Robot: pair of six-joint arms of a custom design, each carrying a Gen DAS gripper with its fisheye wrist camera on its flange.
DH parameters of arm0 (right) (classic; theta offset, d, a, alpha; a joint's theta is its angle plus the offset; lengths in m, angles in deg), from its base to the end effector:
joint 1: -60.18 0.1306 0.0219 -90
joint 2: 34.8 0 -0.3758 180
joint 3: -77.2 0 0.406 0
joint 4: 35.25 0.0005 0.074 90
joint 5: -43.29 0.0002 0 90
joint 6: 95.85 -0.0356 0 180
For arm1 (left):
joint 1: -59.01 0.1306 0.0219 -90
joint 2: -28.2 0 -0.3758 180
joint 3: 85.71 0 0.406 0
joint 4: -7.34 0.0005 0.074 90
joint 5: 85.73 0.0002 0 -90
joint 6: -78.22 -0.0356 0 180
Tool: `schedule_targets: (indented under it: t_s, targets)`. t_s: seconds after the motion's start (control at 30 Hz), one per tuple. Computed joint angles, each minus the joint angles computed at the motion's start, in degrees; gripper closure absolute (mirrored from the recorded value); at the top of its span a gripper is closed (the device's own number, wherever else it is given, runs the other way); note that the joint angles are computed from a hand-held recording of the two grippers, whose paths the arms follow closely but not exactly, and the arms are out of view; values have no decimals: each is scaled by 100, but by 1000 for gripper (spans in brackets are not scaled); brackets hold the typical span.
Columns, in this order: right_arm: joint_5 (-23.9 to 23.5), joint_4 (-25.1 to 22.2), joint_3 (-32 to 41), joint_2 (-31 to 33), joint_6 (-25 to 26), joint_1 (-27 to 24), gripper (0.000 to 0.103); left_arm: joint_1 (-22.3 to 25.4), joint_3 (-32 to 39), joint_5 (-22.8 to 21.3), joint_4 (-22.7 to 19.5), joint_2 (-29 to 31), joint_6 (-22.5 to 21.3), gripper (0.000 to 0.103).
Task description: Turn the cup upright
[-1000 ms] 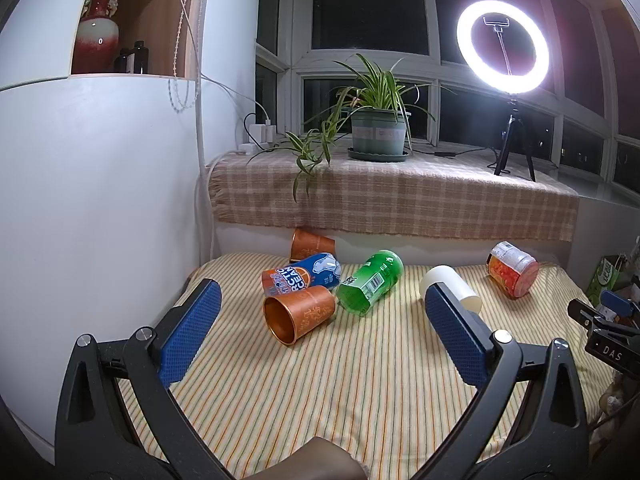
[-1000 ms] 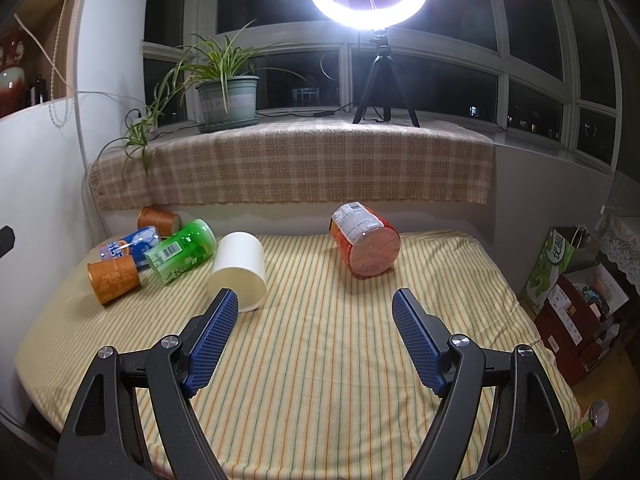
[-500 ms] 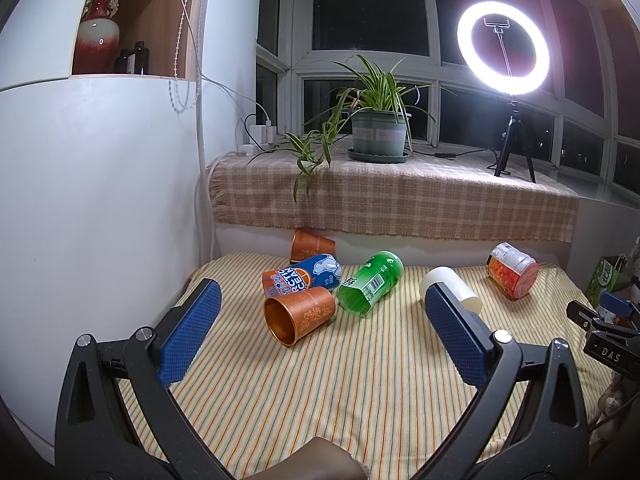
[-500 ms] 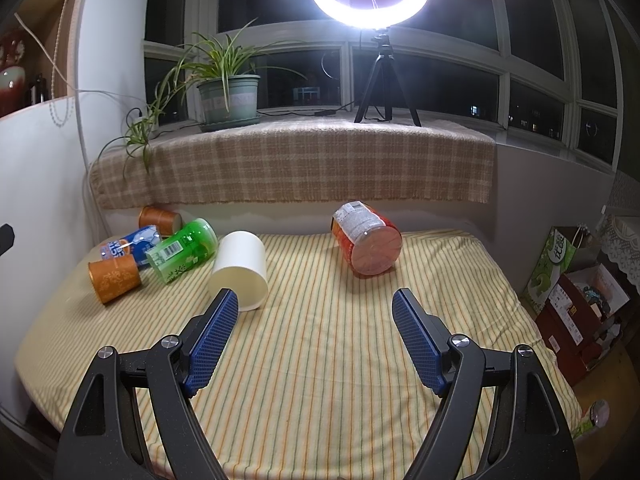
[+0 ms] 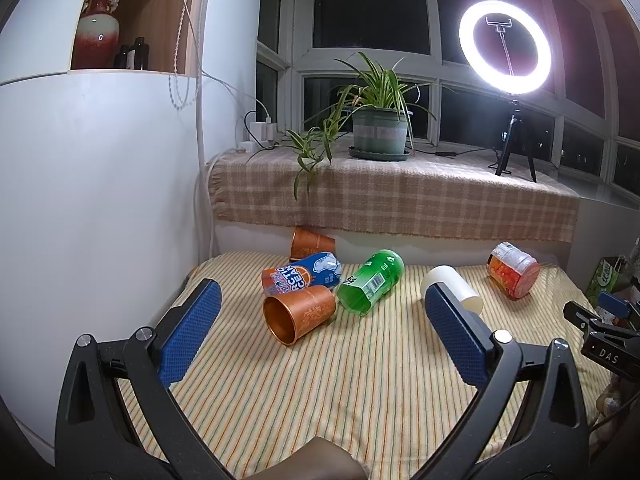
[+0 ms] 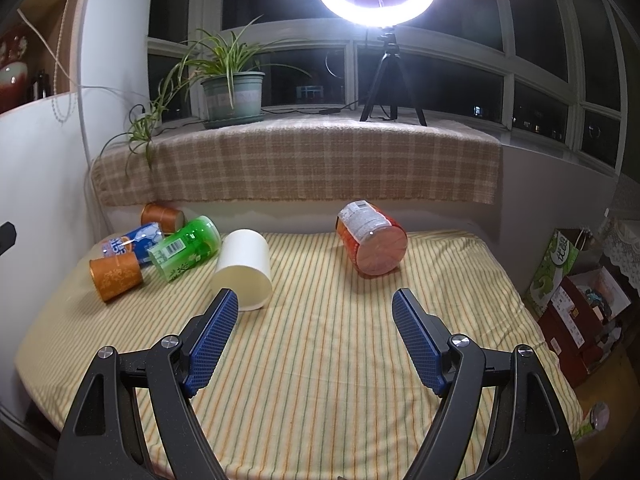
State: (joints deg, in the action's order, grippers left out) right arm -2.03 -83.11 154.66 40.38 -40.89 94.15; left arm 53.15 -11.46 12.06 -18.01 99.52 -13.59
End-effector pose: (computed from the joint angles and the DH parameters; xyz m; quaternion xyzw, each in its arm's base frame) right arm 0.3467 0.2028 0.4390 0.1517 0.8549 -0.0919 0.4875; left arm 0.4053 -0.0469 0.4655 0.0932 0.8248 -0.0760 0.5525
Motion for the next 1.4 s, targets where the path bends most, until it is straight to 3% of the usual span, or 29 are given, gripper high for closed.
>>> schedule_targets:
  t_s: [0.47, 0.63, 0.97, 1.13, 1.23, 1.4]
  targets:
    - [-493, 389, 230, 371, 584, -134, 24, 233, -13, -12, 91, 297, -9, 0]
    - [-676, 836, 411, 651, 1262, -182, 24, 364, 8, -50, 72, 432, -78, 0]
    - [-1589, 1566, 1323, 1640, 3308, -421, 24, 636, -94, -85, 56, 567, -113, 0]
    - [-2572, 1300, 2139, 2374, 4121, -625, 24, 724, -130, -111, 13, 647, -197, 0]
    - [-3261, 797, 2858, 2934, 4646, -727, 24, 779, -134, -113, -5, 723, -234, 0]
    - [-3944, -74, 4045, 3793, 5324, -795, 24, 859, -101, -128, -12, 815, -212, 0]
